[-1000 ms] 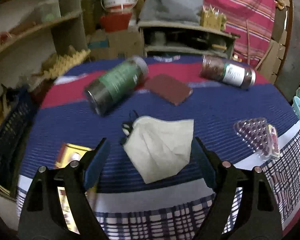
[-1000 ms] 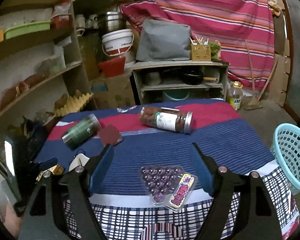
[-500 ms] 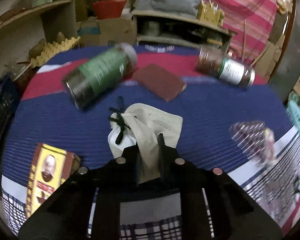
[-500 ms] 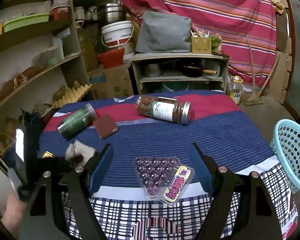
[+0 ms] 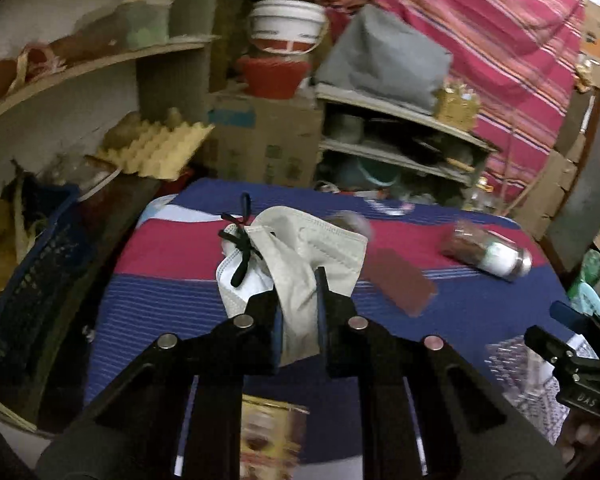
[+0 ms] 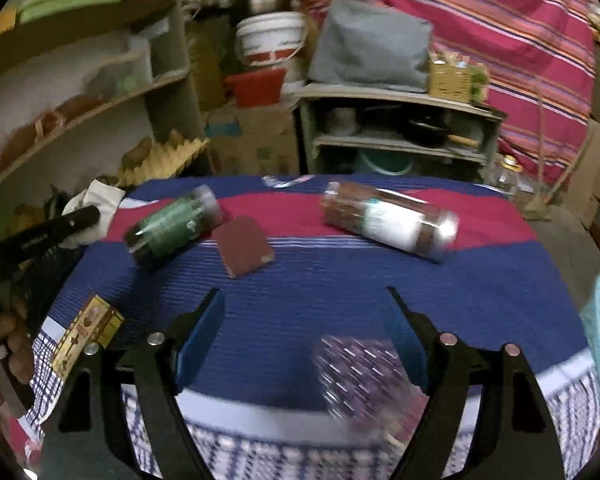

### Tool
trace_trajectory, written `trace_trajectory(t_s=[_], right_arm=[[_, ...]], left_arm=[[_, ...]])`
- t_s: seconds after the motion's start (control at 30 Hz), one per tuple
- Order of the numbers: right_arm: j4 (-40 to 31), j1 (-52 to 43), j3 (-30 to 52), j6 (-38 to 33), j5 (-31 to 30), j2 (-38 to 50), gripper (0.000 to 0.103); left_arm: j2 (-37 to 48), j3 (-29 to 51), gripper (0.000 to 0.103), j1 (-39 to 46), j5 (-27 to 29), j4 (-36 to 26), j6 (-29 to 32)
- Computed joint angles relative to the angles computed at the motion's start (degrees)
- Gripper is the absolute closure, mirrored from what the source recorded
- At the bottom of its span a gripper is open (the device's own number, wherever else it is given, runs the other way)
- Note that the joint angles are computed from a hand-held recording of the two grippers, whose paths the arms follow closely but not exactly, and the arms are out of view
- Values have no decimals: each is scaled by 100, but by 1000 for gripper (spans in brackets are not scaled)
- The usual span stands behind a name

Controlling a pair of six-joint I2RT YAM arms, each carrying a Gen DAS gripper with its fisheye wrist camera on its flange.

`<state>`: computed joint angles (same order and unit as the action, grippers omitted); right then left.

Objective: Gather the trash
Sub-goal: 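Grasp the white cloth with the left tool while the right tool grasps the brown pad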

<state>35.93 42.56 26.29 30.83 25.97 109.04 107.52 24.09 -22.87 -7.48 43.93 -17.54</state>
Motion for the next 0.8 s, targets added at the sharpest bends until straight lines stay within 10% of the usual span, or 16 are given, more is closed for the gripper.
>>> trace_trajectory(t_s=[0.4,0.57,0.8], right_arm=[[-2245,-599,3882,-797,-934,2722,35],[-1408,-663,3144,-857,-1259,2371,46],[-336,90,716,-353,-142,434,46]], left_arm=[[778,372,91,1374,1084,189,139],[519,187,91,1175,989,286,124],[-465,-506,91,298,343,309,-85]])
